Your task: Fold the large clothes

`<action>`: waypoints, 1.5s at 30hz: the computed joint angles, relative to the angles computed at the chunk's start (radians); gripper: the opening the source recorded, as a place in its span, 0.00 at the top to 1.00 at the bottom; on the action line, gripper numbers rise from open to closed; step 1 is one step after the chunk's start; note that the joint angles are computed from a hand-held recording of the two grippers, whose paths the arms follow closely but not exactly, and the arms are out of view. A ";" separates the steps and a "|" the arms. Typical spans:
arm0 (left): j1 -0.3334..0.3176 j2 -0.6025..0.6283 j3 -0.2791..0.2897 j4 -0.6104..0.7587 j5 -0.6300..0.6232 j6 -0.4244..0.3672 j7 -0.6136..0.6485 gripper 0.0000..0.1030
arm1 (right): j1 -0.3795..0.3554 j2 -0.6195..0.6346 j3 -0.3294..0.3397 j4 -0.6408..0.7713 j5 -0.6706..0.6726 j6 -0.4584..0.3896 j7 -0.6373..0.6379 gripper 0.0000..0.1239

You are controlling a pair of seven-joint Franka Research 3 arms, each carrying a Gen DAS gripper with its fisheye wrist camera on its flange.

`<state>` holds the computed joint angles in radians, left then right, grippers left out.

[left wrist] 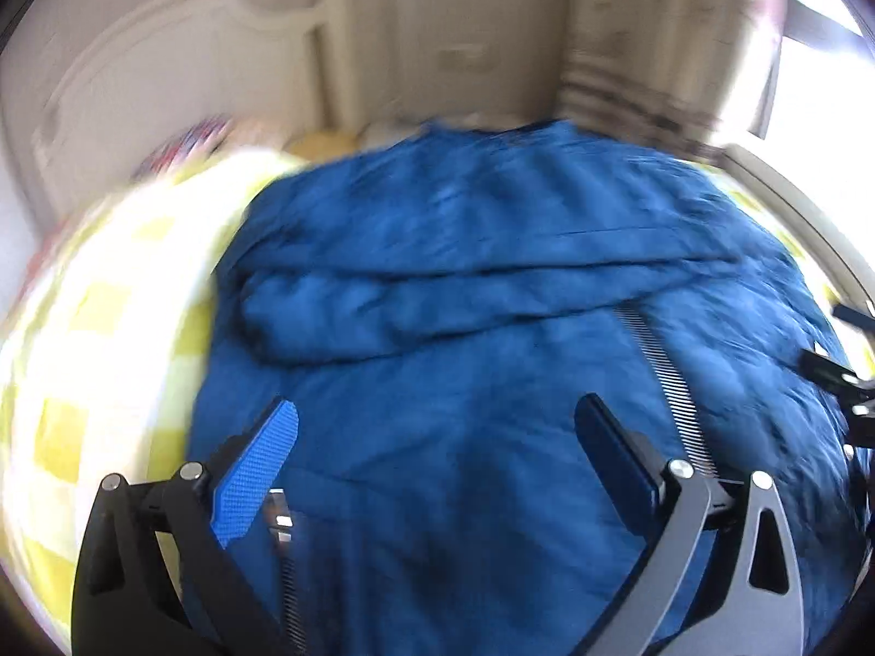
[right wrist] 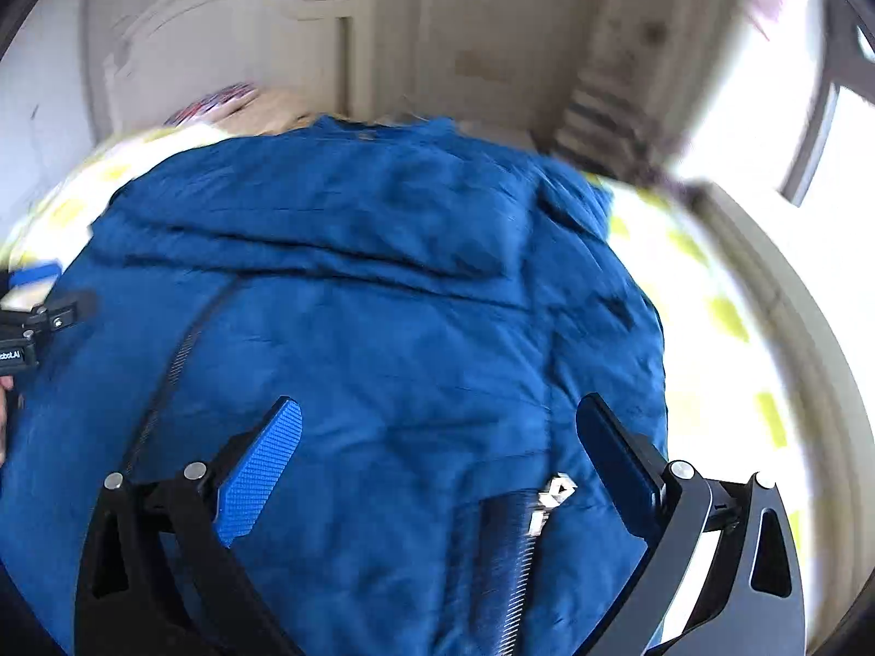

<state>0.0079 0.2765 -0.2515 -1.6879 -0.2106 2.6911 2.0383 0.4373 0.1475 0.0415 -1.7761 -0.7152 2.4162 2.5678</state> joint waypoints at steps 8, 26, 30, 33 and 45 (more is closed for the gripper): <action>0.001 0.051 -0.015 0.038 0.029 -0.127 0.002 0.02 | 0.015 0.084 -0.005 0.054 0.216 0.034 -0.220 0.21; 0.121 -0.218 -0.044 -0.276 -0.444 0.012 0.389 0.02 | 0.050 -0.027 0.104 -0.041 0.033 -0.015 -0.113 0.21; 0.028 -0.202 -0.011 -0.326 -0.197 0.015 0.304 0.02 | 0.076 0.008 0.072 -0.043 0.097 0.027 -0.120 0.21; 0.007 -0.182 0.029 -0.271 -0.239 -0.072 0.312 0.02 | 0.064 -0.025 0.057 -0.087 0.167 0.069 -0.138 0.21; 0.011 -0.229 0.125 -0.347 -0.217 0.014 0.192 0.02 | -0.046 -0.283 0.111 -0.399 0.169 0.120 0.021 0.21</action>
<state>0.0189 0.0477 -0.1270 -2.0348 -0.4281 2.7049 2.2299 0.3918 -0.1356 0.1525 -2.1755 -0.5458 2.5358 2.5888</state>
